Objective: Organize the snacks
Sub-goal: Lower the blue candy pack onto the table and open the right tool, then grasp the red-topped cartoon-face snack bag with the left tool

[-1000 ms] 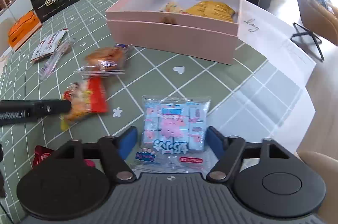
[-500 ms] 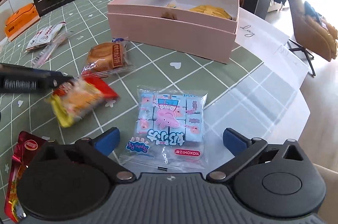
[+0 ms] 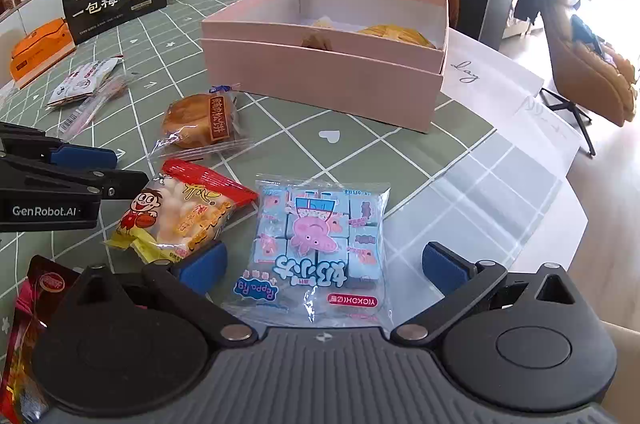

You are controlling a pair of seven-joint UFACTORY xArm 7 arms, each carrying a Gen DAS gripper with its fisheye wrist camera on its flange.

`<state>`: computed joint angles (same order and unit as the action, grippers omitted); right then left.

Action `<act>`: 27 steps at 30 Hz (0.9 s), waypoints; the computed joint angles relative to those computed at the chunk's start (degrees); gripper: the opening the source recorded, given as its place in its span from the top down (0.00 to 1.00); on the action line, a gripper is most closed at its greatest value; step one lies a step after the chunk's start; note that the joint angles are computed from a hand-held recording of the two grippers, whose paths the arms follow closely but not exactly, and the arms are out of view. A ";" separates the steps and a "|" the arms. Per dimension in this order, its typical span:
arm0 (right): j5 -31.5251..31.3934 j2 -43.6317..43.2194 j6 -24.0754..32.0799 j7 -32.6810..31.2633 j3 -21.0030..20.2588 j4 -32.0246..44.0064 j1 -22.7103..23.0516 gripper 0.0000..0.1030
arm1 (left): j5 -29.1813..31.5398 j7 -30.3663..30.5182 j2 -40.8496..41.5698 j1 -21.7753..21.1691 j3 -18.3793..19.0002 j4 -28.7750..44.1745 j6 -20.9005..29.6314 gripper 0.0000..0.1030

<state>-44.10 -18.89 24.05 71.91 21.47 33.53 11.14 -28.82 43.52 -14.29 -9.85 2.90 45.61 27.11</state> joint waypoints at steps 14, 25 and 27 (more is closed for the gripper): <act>-2.15 -2.90 -2.20 2.69 1.93 -2.87 -1.12 0.00 | -10.44 2.20 1.26 0.86 3.07 4.41 11.60 0.55; 12.97 -15.82 -1.88 -8.60 -0.77 -10.56 2.72 0.02 | 3.80 -5.71 -4.49 2.45 -8.93 -0.99 2.98 0.54; 14.56 -20.47 1.83 -8.03 1.23 -11.61 1.47 0.02 | 6.03 -7.74 -4.69 -0.38 -7.50 -3.23 -1.46 0.54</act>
<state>-29.53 -39.36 25.88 63.88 22.70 21.92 12.61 -22.79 35.78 -18.98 -10.24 -4.60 42.38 25.65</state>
